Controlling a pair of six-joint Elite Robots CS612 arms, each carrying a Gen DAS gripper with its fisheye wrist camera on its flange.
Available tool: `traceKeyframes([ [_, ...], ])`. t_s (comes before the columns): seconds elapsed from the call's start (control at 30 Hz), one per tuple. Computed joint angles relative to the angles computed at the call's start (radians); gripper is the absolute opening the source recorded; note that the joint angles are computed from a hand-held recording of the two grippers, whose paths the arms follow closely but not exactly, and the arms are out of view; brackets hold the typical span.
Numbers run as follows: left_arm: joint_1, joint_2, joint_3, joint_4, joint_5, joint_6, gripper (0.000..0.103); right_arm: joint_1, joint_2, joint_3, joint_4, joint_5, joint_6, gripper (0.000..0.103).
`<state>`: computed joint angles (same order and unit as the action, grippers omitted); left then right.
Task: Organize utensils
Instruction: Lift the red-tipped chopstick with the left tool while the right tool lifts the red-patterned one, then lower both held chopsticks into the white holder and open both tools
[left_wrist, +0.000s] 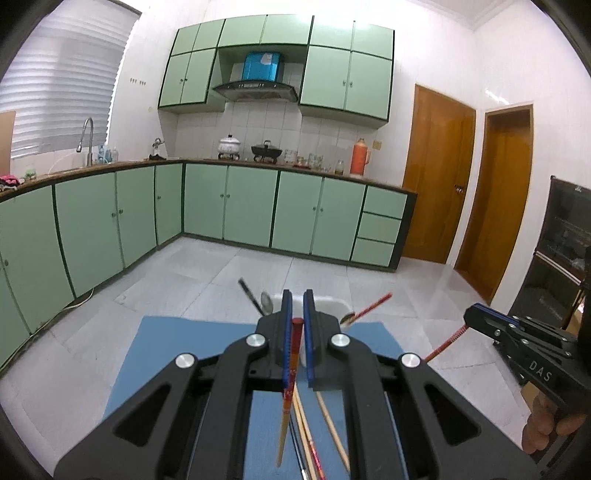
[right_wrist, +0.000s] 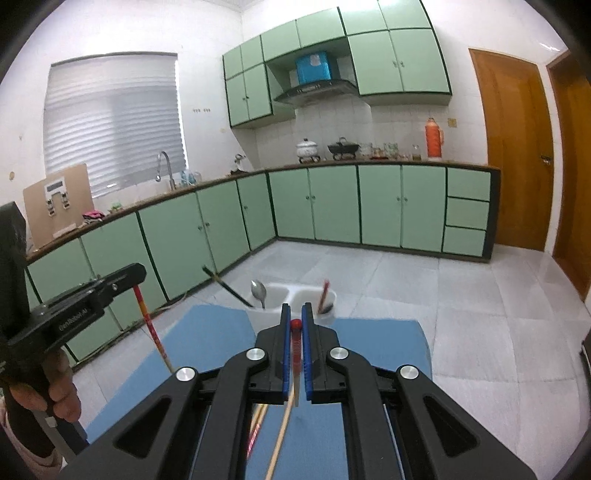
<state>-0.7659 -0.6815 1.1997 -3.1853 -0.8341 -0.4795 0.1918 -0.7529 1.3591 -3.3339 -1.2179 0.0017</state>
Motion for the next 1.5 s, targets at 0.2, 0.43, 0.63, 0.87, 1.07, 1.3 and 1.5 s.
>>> traceKeyframes([
  [0.2,0.009,0.013,-0.044,-0.048,-0.004,0.057,0.005,-0.003,0.008,-0.049,-0.008,0.058,0.003,0.006],
  [0.43,0.021,0.059,-0.172,-0.103,-0.002,0.164,0.005,-0.004,0.027,-0.126,-0.035,0.065,0.012,0.006],
  [0.63,0.040,0.128,-0.336,-0.092,-0.011,0.237,0.005,0.004,0.061,-0.223,-0.004,0.038,0.003,0.006],
  [0.87,0.066,0.229,-0.526,-0.063,-0.014,0.282,0.005,0.010,0.126,-0.347,0.084,0.003,0.005,0.006],
  [1.07,0.094,0.304,-0.632,0.023,-0.044,0.216,0.005,0.022,0.189,-0.441,0.171,-0.043,-0.025,0.006],
  [1.3,0.115,0.310,-0.601,0.136,-0.085,0.123,0.005,0.033,0.229,-0.484,0.242,-0.065,-0.056,0.006],
  [1.5,0.121,0.276,-0.514,0.154,-0.115,0.089,0.005,0.034,0.229,-0.467,0.261,-0.060,-0.074,0.006],
])
